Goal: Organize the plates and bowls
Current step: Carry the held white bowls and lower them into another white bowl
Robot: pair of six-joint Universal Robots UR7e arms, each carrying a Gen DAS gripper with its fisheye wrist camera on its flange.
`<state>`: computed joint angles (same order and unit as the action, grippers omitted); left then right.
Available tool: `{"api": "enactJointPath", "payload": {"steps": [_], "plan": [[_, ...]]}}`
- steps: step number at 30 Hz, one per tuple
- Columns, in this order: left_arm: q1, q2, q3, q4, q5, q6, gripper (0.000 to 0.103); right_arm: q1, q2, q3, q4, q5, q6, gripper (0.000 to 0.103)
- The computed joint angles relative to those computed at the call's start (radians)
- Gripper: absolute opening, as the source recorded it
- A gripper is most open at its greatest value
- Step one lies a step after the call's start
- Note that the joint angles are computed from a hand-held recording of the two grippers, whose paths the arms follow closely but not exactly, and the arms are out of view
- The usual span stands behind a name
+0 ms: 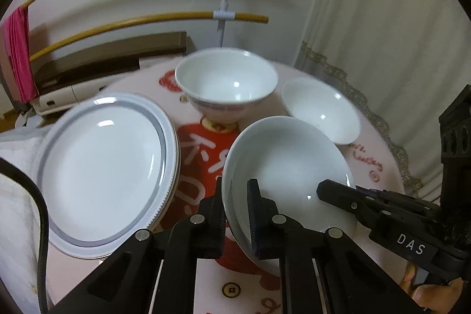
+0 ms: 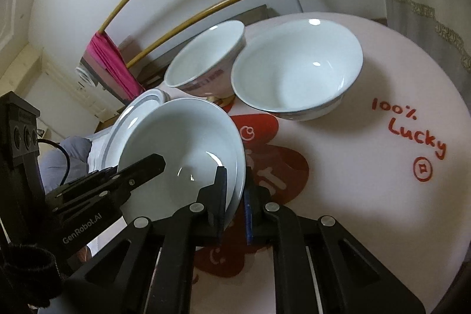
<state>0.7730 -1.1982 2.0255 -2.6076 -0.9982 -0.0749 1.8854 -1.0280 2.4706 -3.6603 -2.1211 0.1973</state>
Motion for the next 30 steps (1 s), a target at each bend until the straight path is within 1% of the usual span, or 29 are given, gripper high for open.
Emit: {"api": "enactJointPath", "payload": {"steps": [5,9,13,15,18,20,26,30], "plan": [[-0.043,-0.059,0.018,-0.034,-0.004,0.022,0.009,0.094,-0.044,-0.020,0.043,-0.081,-0.012,0.010],[-0.068,-0.086,0.010,-0.047,-0.001,0.036,0.009,0.167,-0.086,-0.061,0.109,-0.143,-0.032,0.010],[-0.076,-0.090,-0.022,-0.054,-0.001,0.059,0.009,0.208,-0.114,-0.120,0.190,-0.176,-0.053,0.010],[-0.066,-0.084,-0.046,-0.053,-0.011,0.069,0.009,0.220,-0.116,-0.162,0.219,-0.195,-0.080,0.010],[-0.039,-0.061,-0.088,-0.057,-0.023,0.086,0.009,0.221,-0.106,-0.214,0.241,-0.218,-0.120,0.010],[-0.015,-0.033,-0.120,-0.055,-0.028,0.089,0.009,0.207,-0.094,-0.241,0.248,-0.211,-0.144,0.010],[0.048,0.054,-0.206,-0.022,-0.027,0.074,0.009,0.118,-0.049,-0.321,0.305,-0.173,-0.186,0.010],[0.081,0.110,-0.257,0.001,-0.031,0.066,0.010,0.065,-0.028,-0.346,0.329,-0.151,-0.201,0.010]]}}
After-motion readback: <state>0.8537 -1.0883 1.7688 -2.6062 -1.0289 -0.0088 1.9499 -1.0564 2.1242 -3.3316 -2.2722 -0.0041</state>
